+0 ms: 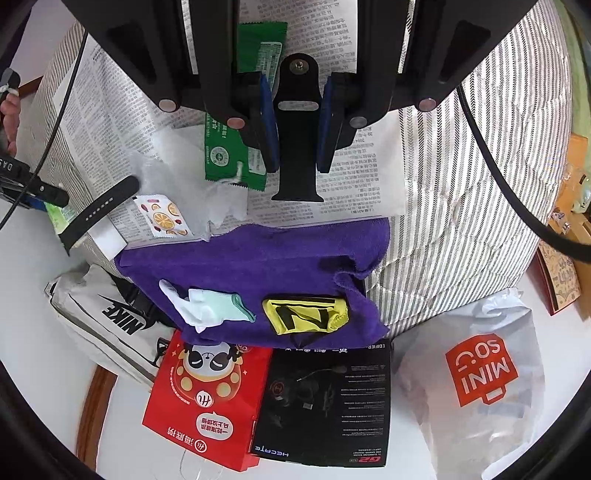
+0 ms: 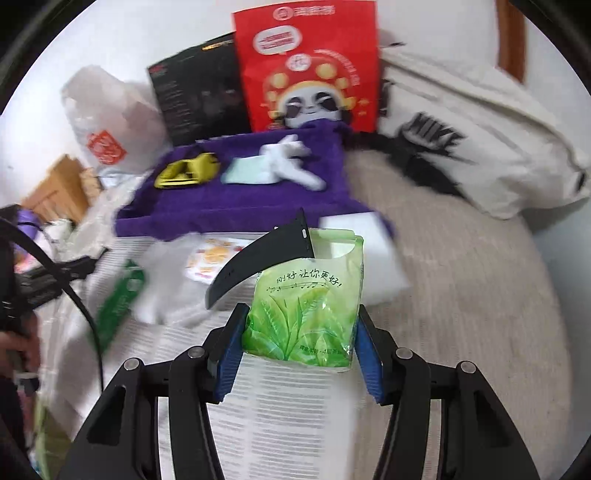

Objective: Organize soft objects

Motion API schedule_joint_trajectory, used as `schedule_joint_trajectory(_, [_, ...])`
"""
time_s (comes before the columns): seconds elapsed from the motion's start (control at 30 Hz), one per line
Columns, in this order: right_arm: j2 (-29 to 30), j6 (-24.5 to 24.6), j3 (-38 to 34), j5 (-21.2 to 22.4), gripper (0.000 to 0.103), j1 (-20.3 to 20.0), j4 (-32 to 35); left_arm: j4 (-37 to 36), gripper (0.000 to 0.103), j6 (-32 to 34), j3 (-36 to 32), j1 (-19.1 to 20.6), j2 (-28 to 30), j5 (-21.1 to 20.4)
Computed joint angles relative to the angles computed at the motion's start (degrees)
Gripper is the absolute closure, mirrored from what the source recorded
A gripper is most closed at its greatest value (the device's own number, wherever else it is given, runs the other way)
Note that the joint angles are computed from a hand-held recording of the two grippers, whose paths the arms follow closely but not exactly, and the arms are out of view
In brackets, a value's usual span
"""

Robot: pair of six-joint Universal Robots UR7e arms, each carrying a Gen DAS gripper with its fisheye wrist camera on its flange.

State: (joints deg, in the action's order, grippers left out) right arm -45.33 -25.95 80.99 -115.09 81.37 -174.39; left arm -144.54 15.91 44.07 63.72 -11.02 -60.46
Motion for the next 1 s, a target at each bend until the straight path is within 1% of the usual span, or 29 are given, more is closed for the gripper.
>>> schedule_joint_trajectory(0.03, [-0.01,0.5,-0.12,1.31,0.048,-0.1,0.94,0.09,0.083,-0.11,-0.05,0.0,0.03,0.01])
schedule_joint_trajectory(0.17, [0.25,1.83,-0.67,1.43,0.048,-0.18,1.25,0.09,0.083,0.08,0.15,0.05,-0.16,-0.11])
schedule_joint_trajectory(0.2, [0.36,1.82,-0.93,0.67,0.048,-0.18,1.16,0.04,0.083,0.11,0.2,0.06,-0.19,-0.11])
schedule_joint_trajectory(0.23, [0.84,1.5,-1.54,-1.45,0.048,-0.03,0.95,0.14,0.083,-0.04,0.17,0.11,-0.2,-0.25])
schedule_joint_trajectory(0.27, [2.05,0.54,-2.72,-5.85,0.048,0.25,0.25,0.13,0.083,-0.15,0.14,0.13,-0.19,-0.36])
schedule_joint_trajectory(0.33, [4.08,-1.16,-4.88,-12.19,0.049,0.38,0.52,0.05,0.083,-0.27,0.15,0.14,-0.17,-0.49])
schedule_joint_trajectory(0.37, [5.08,-2.97,-5.46,-14.99,0.049,0.22,-0.34,0.01,0.083,-0.35,0.19,0.16,-0.19,-0.64])
schedule_joint_trajectory(0.43, [5.82,-4.14,-5.6,-17.92,0.05,-0.02,-2.38,-0.04,0.083,-0.34,0.31,0.13,-0.23,-0.83])
schedule_joint_trajectory(0.5, [6.08,-4.76,-5.31,-19.61,0.05,-0.21,-4.72,-0.05,0.083,-0.18,0.35,0.09,-0.22,-0.81])
schedule_joint_trajectory(0.57, [6.81,-8.35,-5.22,-21.35,0.05,-0.03,-8.36,0.13,0.083,-0.13,0.23,0.08,-0.17,-0.84])
schedule_joint_trajectory(0.6, [6.72,-8.86,-5.03,-21.43,0.05,-0.01,-8.7,0.23,0.083,-0.14,0.17,0.09,-0.16,-0.81])
schedule_joint_trajectory(0.63, [5.65,-7.7,-3.99,-19.53,0.05,-0.32,-7.68,0.21,0.083,-0.16,0.08,0.1,-0.1,-0.79])
schedule_joint_trajectory(0.67, [3.41,-4.14,-2.2,-15.24,0.05,-0.93,-4.3,0.11,0.083,-0.2,0.09,0.12,-0.1,-0.83])
schedule_joint_trajectory(0.7, [1.04,-0.26,-0.6,-9.57,0.05,-1.91,-0.52,0.16,0.083,-0.33,0.06,0.15,-0.11,-0.83])
schedule_joint_trajectory(0.73, [-0.35,2.15,0.22,-5.61,0.05,-2.67,2.35,0.13,0.083,-0.44,0.06,0.16,-0.1,-0.81])
schedule_joint_trajectory(0.77, [-1.12,3.19,0.71,-2.66,0.05,-3.16,4.78,0.2,0.083,-0.52,0.0,0.18,-0.06,-0.74])
schedule_joint_trajectory(0.8, [-1.16,2.7,1.01,-2.11,0.05,-3.18,4.82,0.33,0.083,-0.6,-0.11,0.19,0.0,-0.7])
schedule_joint_trajectory(0.83, [-0.88,1.35,1.23,-2.49,0.05,-3.0,4.12,0.41,0.083,-0.72,-0.16,0.2,0.03,-0.69])
schedule_joint_trajectory(0.87, [-0.48,-0.07,1.29,-3.46,0.049,-2.77,3.57,0.41,0.083,-0.77,-0.16,0.2,0.03,-0.72])
schedule_joint_trajectory(0.93, [0.09,-1.11,1.41,-5.55,0.046,-2.46,2.23,0.44,0.083,-0.69,-0.26,0.21,0.08,-0.72])
schedule_joint_trajectory(1.0, [-0.21,-0.86,1.92,-5.5,0.039,-2.48,1.18,0.47,0.083,-0.71,-0.25,0.21,0.05,-0.72])
